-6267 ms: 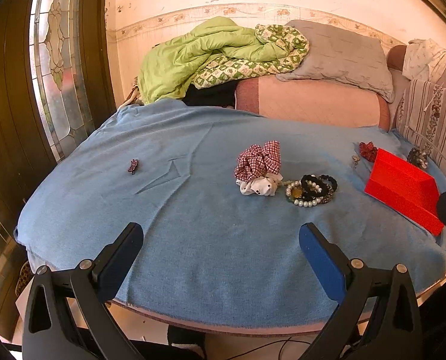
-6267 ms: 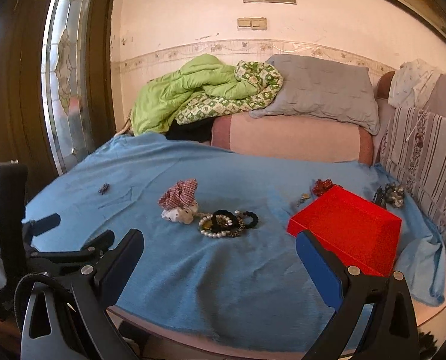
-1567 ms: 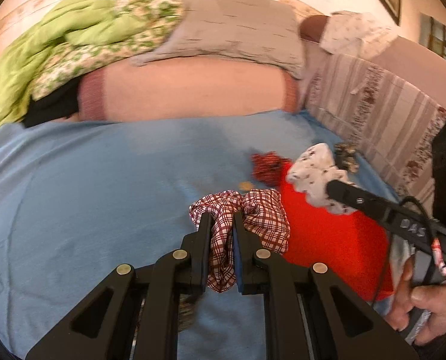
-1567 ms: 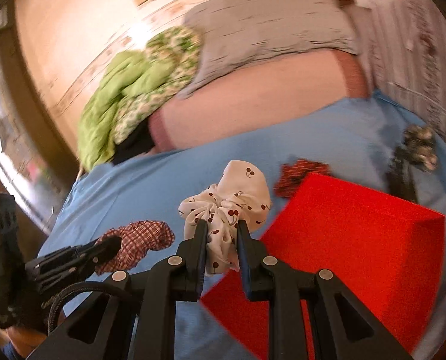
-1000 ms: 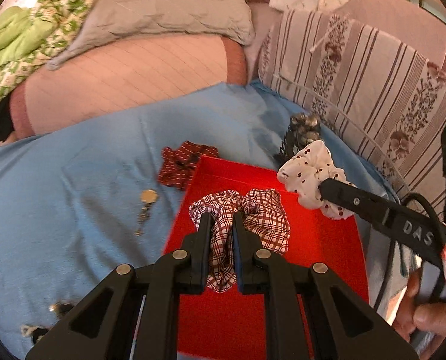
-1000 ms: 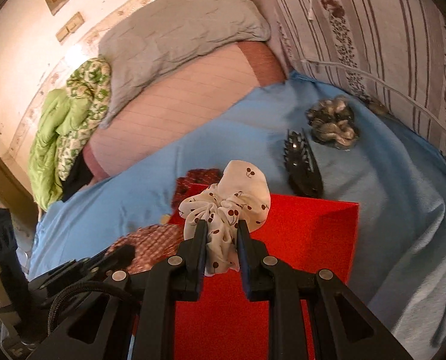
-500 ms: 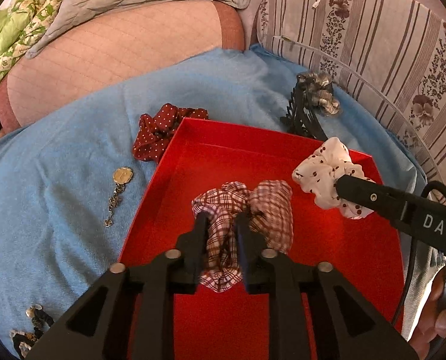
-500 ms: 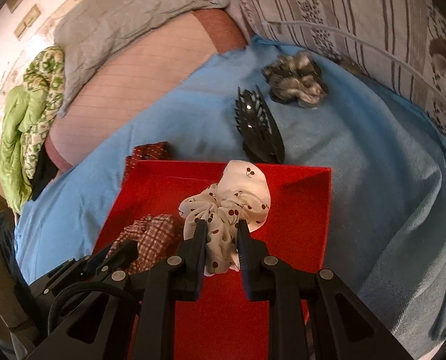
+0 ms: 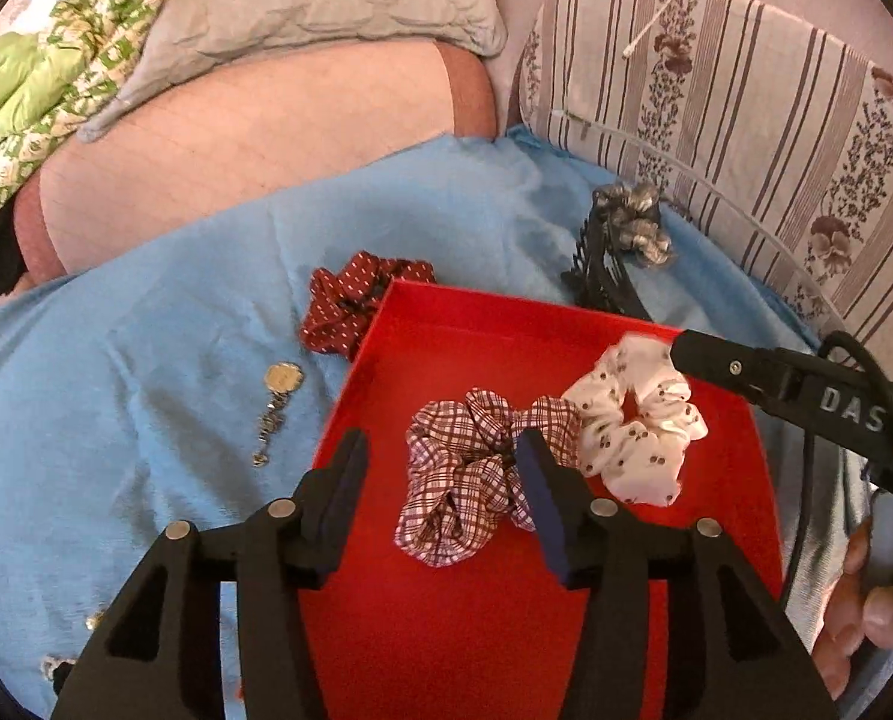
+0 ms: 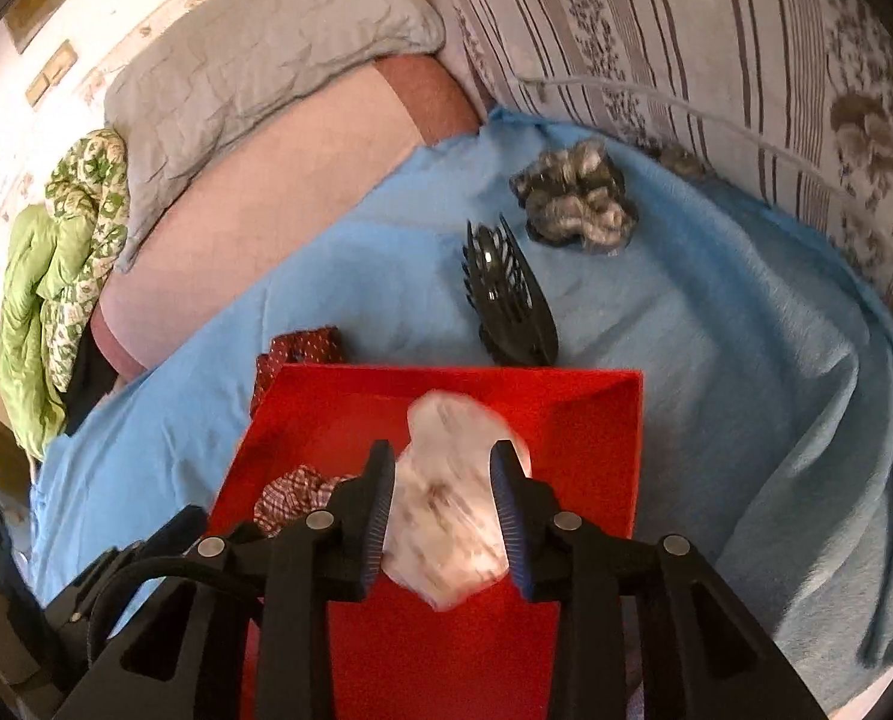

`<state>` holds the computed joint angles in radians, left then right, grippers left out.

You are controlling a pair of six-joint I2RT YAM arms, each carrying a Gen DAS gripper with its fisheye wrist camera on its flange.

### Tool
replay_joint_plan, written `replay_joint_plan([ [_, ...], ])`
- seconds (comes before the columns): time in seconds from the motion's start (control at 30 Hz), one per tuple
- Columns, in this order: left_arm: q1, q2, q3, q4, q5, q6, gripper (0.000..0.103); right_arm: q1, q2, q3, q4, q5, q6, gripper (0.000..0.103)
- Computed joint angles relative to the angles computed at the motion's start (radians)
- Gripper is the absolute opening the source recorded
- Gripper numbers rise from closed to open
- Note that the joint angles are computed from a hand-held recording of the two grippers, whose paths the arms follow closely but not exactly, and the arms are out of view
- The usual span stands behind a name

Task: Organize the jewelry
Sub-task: 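Drop the plaid scrunchie in the tray with the left tool while the right drops the white one, then move both open tools back over the jewelry pile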

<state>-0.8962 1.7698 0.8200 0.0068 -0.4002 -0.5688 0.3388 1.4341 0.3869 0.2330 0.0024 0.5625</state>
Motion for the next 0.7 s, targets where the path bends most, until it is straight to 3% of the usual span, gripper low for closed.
replay_joint_plan([
  [0.7,-0.05,-0.425,-0.251,-0.173,-0.174,-0.085,0.056,0.224,-0.022,0.046,0.039,0.129,0.028,0.036],
])
